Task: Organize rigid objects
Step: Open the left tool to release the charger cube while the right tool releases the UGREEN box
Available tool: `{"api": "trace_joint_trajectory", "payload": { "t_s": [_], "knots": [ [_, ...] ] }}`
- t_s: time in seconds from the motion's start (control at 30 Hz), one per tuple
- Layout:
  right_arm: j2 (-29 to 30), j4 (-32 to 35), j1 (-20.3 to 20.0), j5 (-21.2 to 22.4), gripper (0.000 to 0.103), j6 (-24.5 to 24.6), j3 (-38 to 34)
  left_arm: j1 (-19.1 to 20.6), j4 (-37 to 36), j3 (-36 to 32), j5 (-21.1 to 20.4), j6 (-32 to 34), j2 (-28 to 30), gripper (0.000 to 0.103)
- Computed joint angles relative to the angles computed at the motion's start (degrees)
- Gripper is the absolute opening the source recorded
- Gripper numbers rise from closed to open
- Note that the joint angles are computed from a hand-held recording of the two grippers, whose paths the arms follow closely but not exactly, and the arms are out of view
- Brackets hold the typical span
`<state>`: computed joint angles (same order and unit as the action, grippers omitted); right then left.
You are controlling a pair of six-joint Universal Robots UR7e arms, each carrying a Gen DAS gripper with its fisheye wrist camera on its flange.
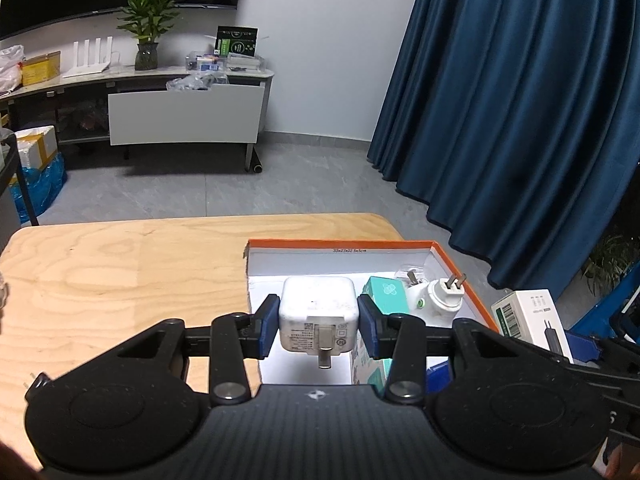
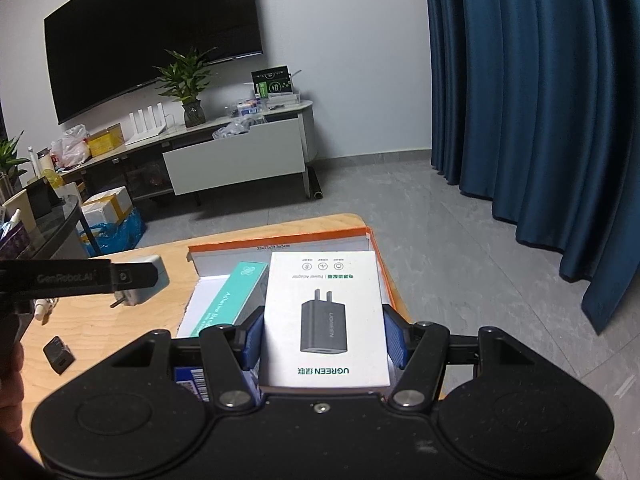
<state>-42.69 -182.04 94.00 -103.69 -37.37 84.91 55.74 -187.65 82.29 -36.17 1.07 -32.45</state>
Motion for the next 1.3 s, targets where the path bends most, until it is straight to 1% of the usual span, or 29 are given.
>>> {"api": "trace_joint_trajectory", "payload": {
  "t_s": [0.13, 0.17, 0.23, 0.27, 0.37, 0.5, 0.6, 0.67, 0.73, 0.77, 0.8, 0.87, 0.93, 0.97, 1.1, 1.23, 1.3],
  "knots": [
    [0.89, 1.33, 0.08, -0.26, 0.071, 0.09, -1.74, 0.72, 2.10, -2.31, -0.72, 0.36, 0.90, 0.042],
    [1.05, 1.33, 0.14, -0.51, 0.072, 0.11, -1.75, 0.86, 2.34, -2.70, -0.77, 0.48, 1.11, 0.042],
    [1.47, 2.07, 0.05, -0.57, 0.079, 0.30, -2.48, 1.31, 3.40, -3.33, -1.39, -0.12, 1.31, 0.042],
    [1.44, 1.96, -0.11, -0.24, 0.080, 0.42, -2.40, 1.52, 4.00, -3.67, -1.45, -0.41, 1.46, 0.042],
    [1.00, 1.49, -0.54, 0.12, 0.080, 1.36, -1.82, 2.07, 5.27, -4.61, -1.48, -0.47, 1.90, 0.042],
    [-0.28, -0.33, -1.14, 2.22, 0.080, 2.68, -0.32, 2.97, 7.71, -7.55, -1.88, -0.82, 3.20, 0.043],
    [-0.60, -1.34, -1.14, 2.19, 0.080, 2.18, 0.07, 3.57, 7.82, -9.83, -2.48, -0.31, 4.65, 0.043],
    [-0.67, -1.89, -1.08, 2.20, 0.080, 1.72, 0.22, 3.92, 7.73, -10.17, -4.44, -0.54, 4.71, 0.042],
    [-0.94, -2.00, -1.06, 2.52, 0.080, 1.70, 0.53, 3.71, 7.46, -10.57, -4.26, -0.12, 5.01, 0.046],
    [-1.01, -2.10, -1.03, 2.63, 0.080, 1.66, 0.62, 3.50, 7.03, -10.50, -4.07, 0.39, 5.03, 0.054],
    [-1.06, -2.40, -0.97, 2.73, 0.080, 1.65, 0.73, 3.36, 6.45, -10.07, -4.18, 0.71, 4.82, 0.059],
    [-1.06, -2.54, -0.73, 2.93, 0.080, 1.61, 0.83, 2.99, 5.72, -9.23, -3.75, 0.81, 4.34, 0.060],
    [-1.25, -2.96, -0.49, 3.41, 0.080, 1.43, 1.17, 2.56, 5.21, -8.07, -3.14, 0.21, 3.46, 0.064],
    [-1.35, -3.32, -0.30, 3.60, 0.080, 1.34, 1.41, 2.43, 5.11, -8.11, -2.82, 0.07, 3.30, 0.069],
    [-1.79, -3.89, 0.50, 4.59, 0.080, 0.72, 2.52, 1.13, 3.52, -4.93, -0.85, -0.34, 1.24, 0.075],
    [-1.66, -2.74, 1.66, 4.93, 0.080, 0.49, 2.91, -0.22, 1.87, 0.24, 2.20, -1.76, -1.73, 0.081],
    [-1.61, -1.68, 2.22, 5.35, 0.080, 0.10, 3.27, -0.62, 2.36, 2.85, 4.15, -3.80, -3.43, 0.082]
  ]
}}
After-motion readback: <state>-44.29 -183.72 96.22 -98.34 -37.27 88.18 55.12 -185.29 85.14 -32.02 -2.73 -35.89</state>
